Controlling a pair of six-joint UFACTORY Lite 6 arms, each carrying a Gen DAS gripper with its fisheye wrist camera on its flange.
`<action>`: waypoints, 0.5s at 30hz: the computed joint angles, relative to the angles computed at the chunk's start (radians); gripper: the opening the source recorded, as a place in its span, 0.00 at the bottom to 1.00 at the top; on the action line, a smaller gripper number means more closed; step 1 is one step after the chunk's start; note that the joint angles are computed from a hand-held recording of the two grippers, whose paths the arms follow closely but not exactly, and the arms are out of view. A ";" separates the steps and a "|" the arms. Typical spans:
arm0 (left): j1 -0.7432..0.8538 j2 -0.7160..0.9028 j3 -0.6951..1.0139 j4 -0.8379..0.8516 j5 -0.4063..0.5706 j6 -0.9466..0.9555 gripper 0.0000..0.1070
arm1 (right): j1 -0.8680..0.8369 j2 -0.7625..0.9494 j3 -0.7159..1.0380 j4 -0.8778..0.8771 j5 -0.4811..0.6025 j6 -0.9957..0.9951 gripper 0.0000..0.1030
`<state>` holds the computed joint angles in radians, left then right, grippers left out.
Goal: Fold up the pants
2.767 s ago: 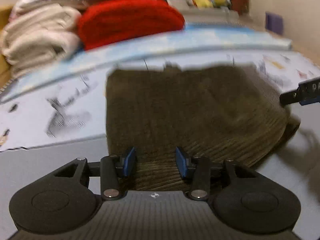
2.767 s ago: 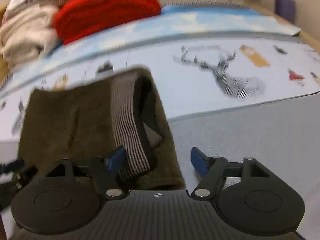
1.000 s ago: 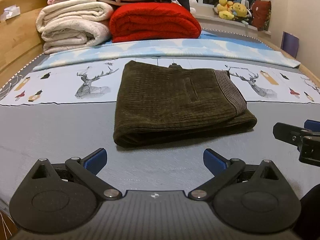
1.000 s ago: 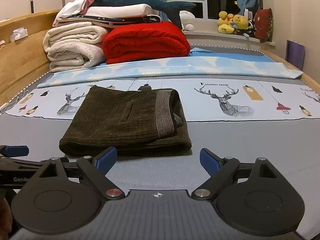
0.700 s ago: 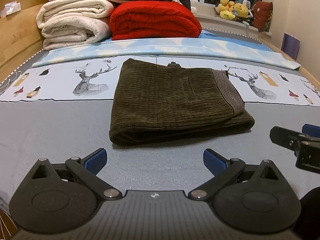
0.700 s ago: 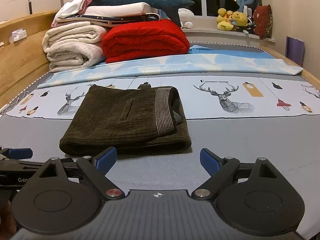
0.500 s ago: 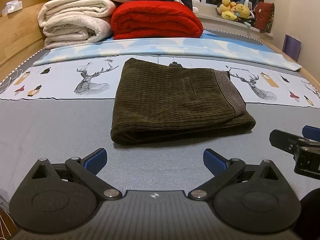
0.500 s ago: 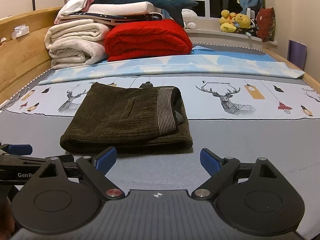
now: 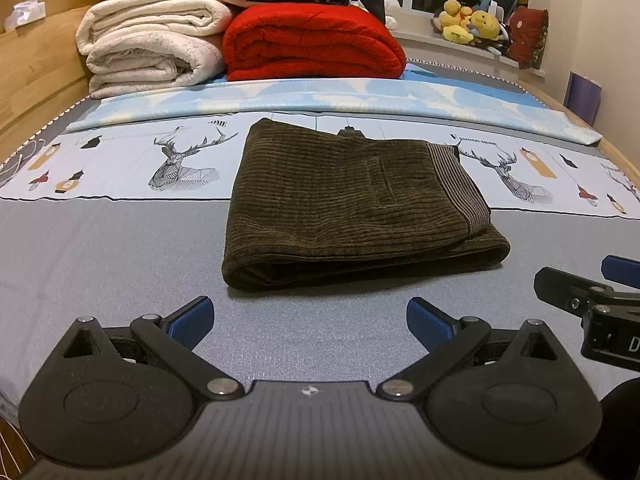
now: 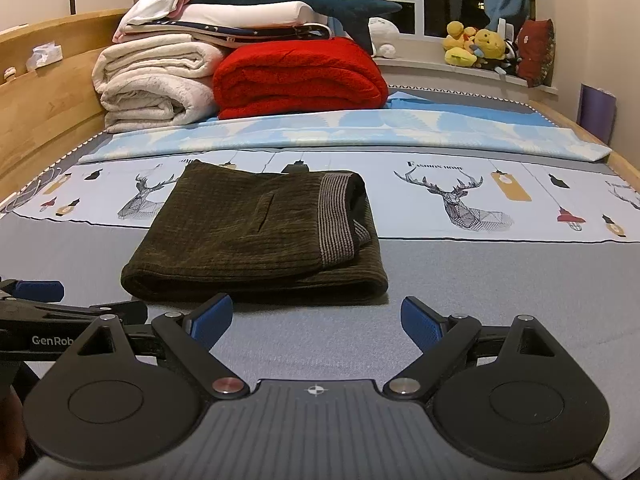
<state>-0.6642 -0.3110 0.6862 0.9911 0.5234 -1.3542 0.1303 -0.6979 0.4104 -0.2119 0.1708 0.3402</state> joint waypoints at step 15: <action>-0.005 0.002 -0.001 0.019 0.001 -0.009 0.96 | -0.002 0.001 0.000 0.019 -0.001 -0.018 0.89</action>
<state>-0.6696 -0.3086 0.6847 1.0105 0.5246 -1.3633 0.1280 -0.6973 0.4104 -0.1927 0.1696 0.3221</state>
